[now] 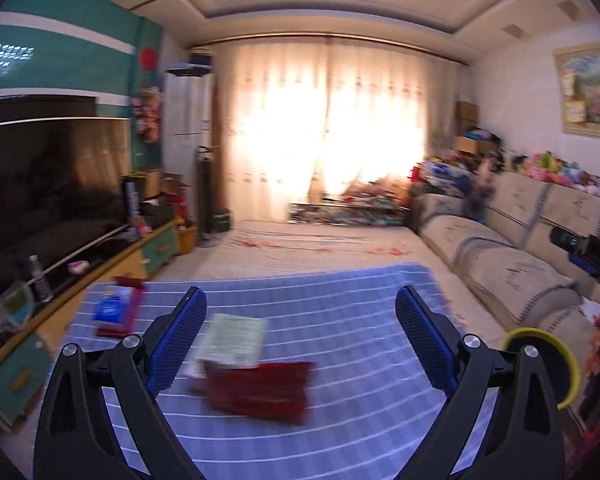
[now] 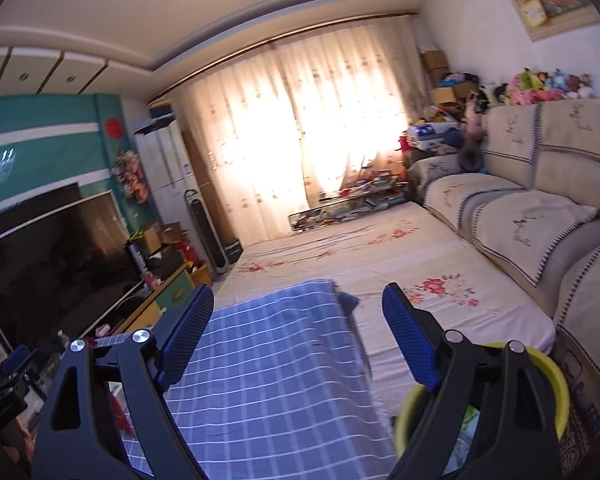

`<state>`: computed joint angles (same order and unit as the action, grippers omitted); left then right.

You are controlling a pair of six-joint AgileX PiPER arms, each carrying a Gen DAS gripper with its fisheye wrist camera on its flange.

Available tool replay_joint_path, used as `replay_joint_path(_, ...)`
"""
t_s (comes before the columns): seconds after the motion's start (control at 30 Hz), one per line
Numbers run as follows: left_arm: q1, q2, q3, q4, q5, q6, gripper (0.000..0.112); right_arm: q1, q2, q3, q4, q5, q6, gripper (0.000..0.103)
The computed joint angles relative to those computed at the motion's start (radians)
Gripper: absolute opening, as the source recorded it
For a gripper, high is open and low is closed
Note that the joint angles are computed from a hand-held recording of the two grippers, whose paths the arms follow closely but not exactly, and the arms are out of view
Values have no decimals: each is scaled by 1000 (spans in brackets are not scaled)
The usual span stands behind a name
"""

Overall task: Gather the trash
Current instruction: 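Move the left tool back over the table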

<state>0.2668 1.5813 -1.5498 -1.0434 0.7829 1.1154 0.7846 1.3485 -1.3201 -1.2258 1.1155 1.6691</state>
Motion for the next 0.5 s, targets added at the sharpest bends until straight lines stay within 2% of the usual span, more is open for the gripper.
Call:
replay_joint_path(0.17, 144, 189, -158, -31, -15, 11, 94, 11, 208, -246, 64, -31, -139, 82)
replay_joint_path(0.27, 188, 299, -259, 3, -10, -60, 94, 20, 334, -410, 113, -43, -240, 82)
replay_joint_path(0.37, 195, 328, -262, 17, -10, -85, 94, 33, 442, -554, 158, -51, -336, 82)
replay_joint_path(0.5, 192, 334, -249, 16, -28, -82, 94, 31, 566, -709, 263, -127, -468, 82)
